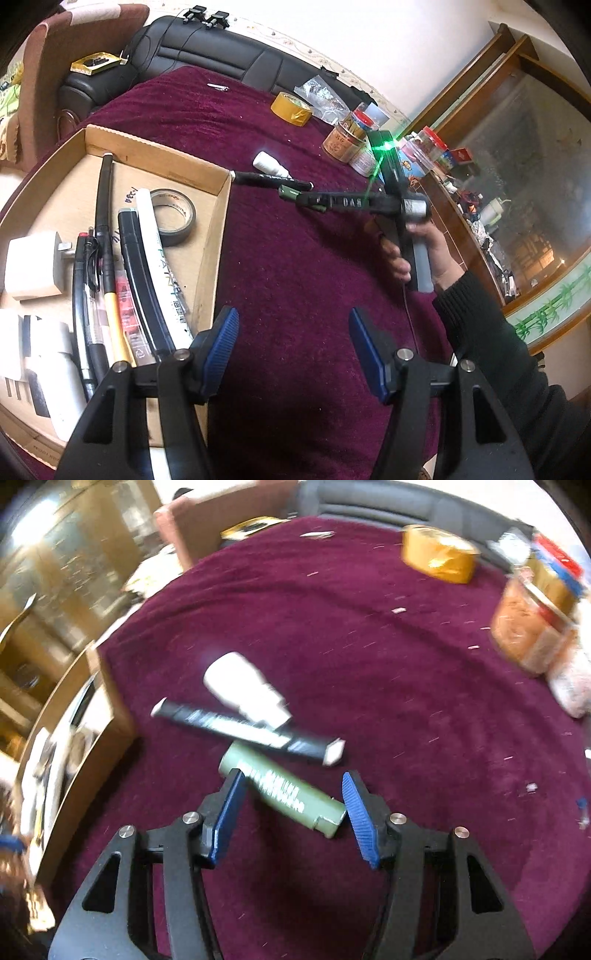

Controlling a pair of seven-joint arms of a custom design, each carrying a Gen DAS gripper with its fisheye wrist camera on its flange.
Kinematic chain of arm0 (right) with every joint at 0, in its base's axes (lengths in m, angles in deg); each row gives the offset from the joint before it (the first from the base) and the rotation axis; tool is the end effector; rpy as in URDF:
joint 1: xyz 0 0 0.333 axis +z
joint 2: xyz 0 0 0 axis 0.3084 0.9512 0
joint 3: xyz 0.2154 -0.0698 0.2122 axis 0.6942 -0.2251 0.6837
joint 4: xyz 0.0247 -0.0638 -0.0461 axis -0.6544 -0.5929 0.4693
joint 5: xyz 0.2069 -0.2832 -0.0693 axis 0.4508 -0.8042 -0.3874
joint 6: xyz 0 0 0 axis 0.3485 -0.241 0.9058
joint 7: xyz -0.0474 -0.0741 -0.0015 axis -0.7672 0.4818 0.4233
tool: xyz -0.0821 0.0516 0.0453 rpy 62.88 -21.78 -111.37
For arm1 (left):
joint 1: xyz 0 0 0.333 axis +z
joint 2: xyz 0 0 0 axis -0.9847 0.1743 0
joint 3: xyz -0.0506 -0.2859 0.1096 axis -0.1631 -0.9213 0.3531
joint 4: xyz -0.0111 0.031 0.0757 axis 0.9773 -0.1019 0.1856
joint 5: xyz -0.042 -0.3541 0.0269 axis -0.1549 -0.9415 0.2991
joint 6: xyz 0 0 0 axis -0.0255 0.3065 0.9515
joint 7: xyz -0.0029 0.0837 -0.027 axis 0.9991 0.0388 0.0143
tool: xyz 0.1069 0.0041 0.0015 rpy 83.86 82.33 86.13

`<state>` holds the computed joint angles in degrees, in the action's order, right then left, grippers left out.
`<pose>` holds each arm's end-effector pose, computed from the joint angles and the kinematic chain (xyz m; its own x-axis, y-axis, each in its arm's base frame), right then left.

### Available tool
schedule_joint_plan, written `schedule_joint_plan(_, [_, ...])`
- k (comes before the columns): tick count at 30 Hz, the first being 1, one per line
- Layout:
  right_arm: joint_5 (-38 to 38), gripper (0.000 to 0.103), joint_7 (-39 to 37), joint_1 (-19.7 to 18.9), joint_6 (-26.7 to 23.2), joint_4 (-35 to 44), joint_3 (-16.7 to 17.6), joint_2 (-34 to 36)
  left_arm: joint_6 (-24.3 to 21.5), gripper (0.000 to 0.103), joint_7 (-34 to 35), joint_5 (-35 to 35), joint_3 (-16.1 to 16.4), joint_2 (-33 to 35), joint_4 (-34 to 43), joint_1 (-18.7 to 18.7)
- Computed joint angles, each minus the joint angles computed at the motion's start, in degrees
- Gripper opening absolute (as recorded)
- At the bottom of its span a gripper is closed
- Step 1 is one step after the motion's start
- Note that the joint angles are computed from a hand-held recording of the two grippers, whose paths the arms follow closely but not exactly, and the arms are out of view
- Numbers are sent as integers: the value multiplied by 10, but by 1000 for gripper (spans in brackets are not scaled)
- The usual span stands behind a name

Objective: Organize rigid objects
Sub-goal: 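Grasp the green glue stick with the right tool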

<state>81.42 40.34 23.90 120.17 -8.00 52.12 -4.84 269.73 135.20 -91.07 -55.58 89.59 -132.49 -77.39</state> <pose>0.6912 0.1867 0.3024 0.5149 -0.8455 -0.1413 -0.8108 -0.4268 -0.4006 0.4513 -0.3456 0.3639 -0.2491 -0.8169 0.5202 -0.8488 -0.0745 -0.5234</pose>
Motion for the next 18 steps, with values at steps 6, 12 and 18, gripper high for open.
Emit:
schedule_joint_plan(6, [9,57,-7,8,59,-77,7,-38,-20,62,10,-15,30,1,19,-39])
schedule_joint_plan(12, [-45,20,85,46,141,-145,-17,-65,-37,62,34,-48,77,-12,32,-97])
schedule_joint_plan(18, [-67,20,154,30,223,-299,-1,-151,-102,62,35,-46,228,-18,82,-242])
